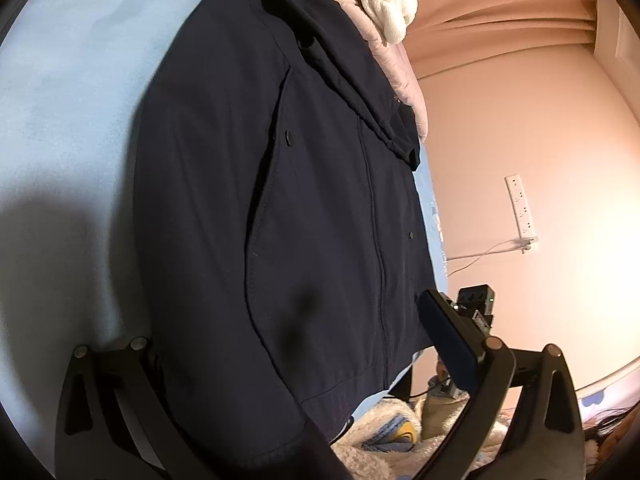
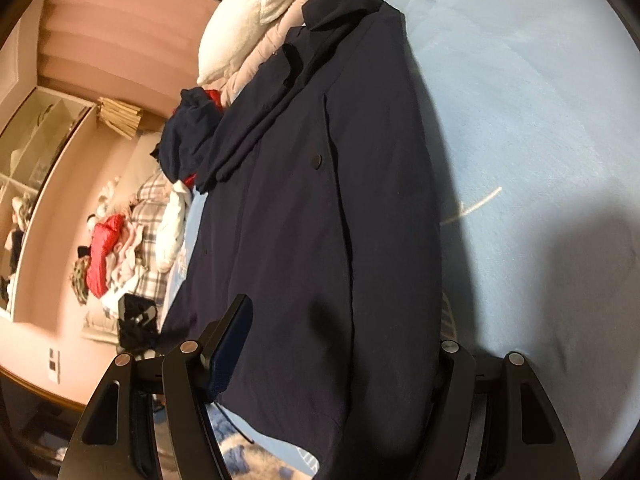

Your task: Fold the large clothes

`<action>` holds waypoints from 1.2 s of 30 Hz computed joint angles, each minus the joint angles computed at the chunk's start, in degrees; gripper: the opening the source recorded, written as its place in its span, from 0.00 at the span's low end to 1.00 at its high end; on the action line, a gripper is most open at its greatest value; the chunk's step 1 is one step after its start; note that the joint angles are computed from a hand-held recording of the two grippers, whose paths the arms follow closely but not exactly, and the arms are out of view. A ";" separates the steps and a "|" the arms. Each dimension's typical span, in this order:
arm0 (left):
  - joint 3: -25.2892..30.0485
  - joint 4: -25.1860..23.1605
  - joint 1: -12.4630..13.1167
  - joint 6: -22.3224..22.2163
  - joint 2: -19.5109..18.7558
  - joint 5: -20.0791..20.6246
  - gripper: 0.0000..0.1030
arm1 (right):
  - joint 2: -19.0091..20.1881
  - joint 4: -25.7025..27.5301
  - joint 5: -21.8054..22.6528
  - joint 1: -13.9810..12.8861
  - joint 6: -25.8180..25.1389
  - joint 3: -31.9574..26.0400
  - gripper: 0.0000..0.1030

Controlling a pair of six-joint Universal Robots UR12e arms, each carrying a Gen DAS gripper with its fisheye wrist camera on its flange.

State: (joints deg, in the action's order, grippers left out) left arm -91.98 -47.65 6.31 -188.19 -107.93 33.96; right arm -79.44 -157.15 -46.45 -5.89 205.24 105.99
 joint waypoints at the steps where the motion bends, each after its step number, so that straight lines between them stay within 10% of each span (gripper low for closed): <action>1: -0.53 0.47 0.06 -0.11 0.36 0.07 0.94 | -0.22 -0.25 -0.14 0.05 -0.17 0.25 0.68; 13: -4.36 4.13 1.43 -6.08 2.19 2.50 0.39 | -1.55 0.06 -0.60 0.22 -0.58 1.83 0.63; 17: -3.43 3.52 0.61 -6.07 2.27 6.08 0.27 | -1.22 2.10 -6.79 1.87 -3.46 0.15 0.26; 24: -4.41 11.86 0.33 -9.12 2.05 3.57 0.13 | -1.35 3.75 -9.65 2.55 -4.32 -1.02 0.09; 36: -4.26 30.70 -0.44 -15.05 1.84 0.56 0.08 | -0.21 -18.55 -0.69 0.17 4.75 -0.07 0.06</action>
State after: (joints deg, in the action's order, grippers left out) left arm -96.24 -16.95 5.87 -203.24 -106.09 34.52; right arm -79.65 -175.70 -47.14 -5.72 209.98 105.92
